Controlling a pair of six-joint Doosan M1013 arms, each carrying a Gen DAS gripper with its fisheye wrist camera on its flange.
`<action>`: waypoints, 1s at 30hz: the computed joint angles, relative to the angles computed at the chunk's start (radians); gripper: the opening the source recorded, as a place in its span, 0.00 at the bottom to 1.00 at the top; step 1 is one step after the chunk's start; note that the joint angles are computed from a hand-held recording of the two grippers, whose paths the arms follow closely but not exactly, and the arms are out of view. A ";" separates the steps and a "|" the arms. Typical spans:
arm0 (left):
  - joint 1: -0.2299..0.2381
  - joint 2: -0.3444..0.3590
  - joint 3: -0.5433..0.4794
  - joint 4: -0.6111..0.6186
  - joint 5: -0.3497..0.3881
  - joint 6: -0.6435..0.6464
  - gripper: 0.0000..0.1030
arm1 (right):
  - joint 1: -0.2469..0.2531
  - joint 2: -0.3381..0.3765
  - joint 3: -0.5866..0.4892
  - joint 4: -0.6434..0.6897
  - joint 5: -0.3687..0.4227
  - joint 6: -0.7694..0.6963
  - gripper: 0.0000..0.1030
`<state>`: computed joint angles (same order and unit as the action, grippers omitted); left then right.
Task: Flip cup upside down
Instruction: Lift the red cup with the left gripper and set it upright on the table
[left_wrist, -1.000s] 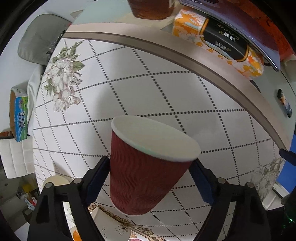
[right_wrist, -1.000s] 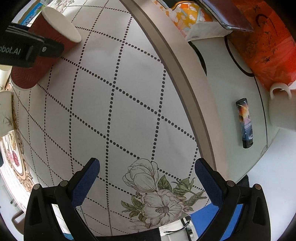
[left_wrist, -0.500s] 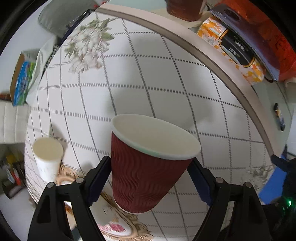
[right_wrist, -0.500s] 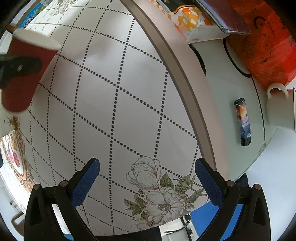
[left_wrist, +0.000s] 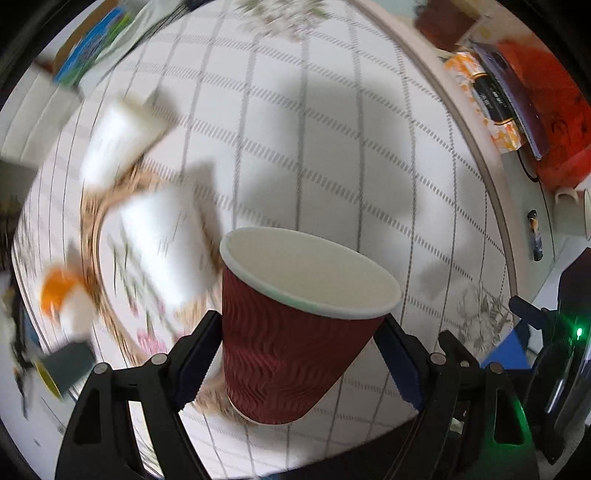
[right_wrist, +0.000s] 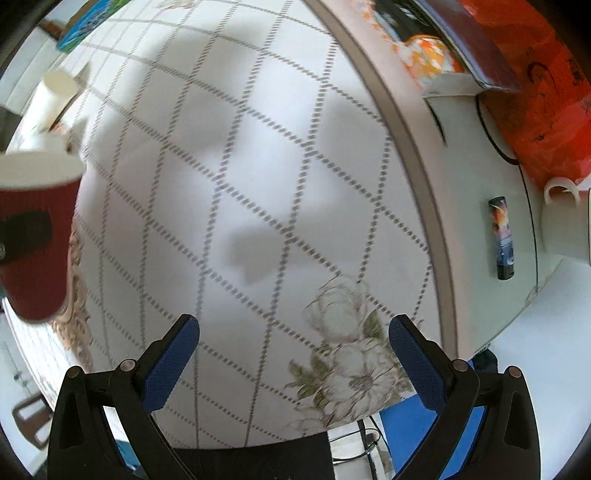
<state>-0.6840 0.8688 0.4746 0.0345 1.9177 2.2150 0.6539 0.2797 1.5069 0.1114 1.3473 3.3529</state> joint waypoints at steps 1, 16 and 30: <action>0.013 -0.011 0.021 0.000 -0.001 -0.013 0.80 | 0.005 0.008 -0.012 -0.001 0.001 -0.006 1.00; 0.140 -0.126 0.249 -0.027 -0.007 -0.307 0.80 | 0.064 0.187 -0.263 0.057 0.009 -0.173 1.00; 0.212 -0.105 0.284 -0.258 0.047 -0.644 0.80 | 0.103 0.354 -0.510 0.073 0.144 -0.181 1.00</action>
<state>-0.4720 0.7640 0.7589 -0.2230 1.9647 1.5713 0.7571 0.6337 0.9966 0.1844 1.4911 3.1718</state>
